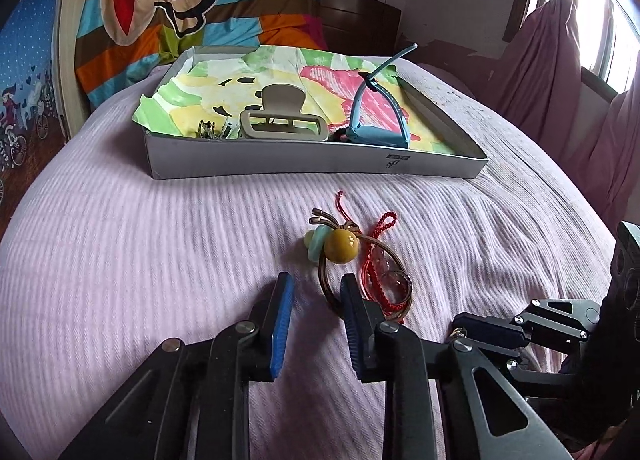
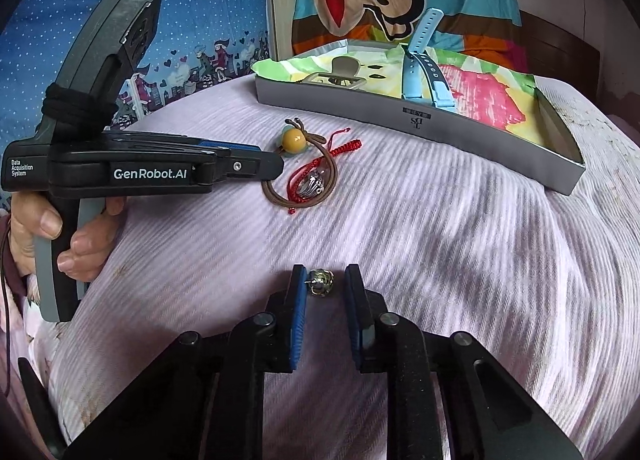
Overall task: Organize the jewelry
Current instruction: 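Grasp the gold earring with the right tool while the left tool grasps the yellow-bead keychain, then carry the earring into the tray with the right tool while the left tool drops the keychain there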
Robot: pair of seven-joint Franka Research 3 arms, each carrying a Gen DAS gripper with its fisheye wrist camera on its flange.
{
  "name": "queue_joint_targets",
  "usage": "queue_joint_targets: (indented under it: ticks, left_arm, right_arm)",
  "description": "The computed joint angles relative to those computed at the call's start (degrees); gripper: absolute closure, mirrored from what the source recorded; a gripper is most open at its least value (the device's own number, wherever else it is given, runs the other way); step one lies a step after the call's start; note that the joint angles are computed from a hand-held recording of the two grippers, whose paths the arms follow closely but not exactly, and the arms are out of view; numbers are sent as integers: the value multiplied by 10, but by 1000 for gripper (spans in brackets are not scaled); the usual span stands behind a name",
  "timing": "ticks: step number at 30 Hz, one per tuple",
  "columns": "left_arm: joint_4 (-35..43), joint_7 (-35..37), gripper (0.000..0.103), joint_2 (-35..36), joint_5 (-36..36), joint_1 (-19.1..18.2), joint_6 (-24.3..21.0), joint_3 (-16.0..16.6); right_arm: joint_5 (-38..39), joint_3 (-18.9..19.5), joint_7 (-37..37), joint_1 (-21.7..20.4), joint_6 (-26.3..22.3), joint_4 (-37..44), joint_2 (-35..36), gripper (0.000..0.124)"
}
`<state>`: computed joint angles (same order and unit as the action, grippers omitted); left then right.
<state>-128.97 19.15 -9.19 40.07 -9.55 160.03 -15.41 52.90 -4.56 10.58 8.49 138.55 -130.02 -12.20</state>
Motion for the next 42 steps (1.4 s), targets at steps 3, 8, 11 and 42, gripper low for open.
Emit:
queue_joint_targets:
  ticks: [3, 8, 11, 42]
  left_arm:
    - [8, -3, 84, 9, 1, 1, -3, 1]
    - [16, -3, 89, 18, -3, -1, -2, 6]
    - [16, -6, 97, 20, -2, 0, 4, 9]
    - [9, -202, 100, -38, 234, 47, 77, -31]
  right_arm:
    - [1, 3, 13, 0, 7, 11, 13, 112]
    - [8, 7, 34, -3, 8, 35, 38, 112]
    - [17, 11, 38, -4, 13, 46, 50, 112]
    - [172, 11, -31, -25, -6, 91, 73, 112]
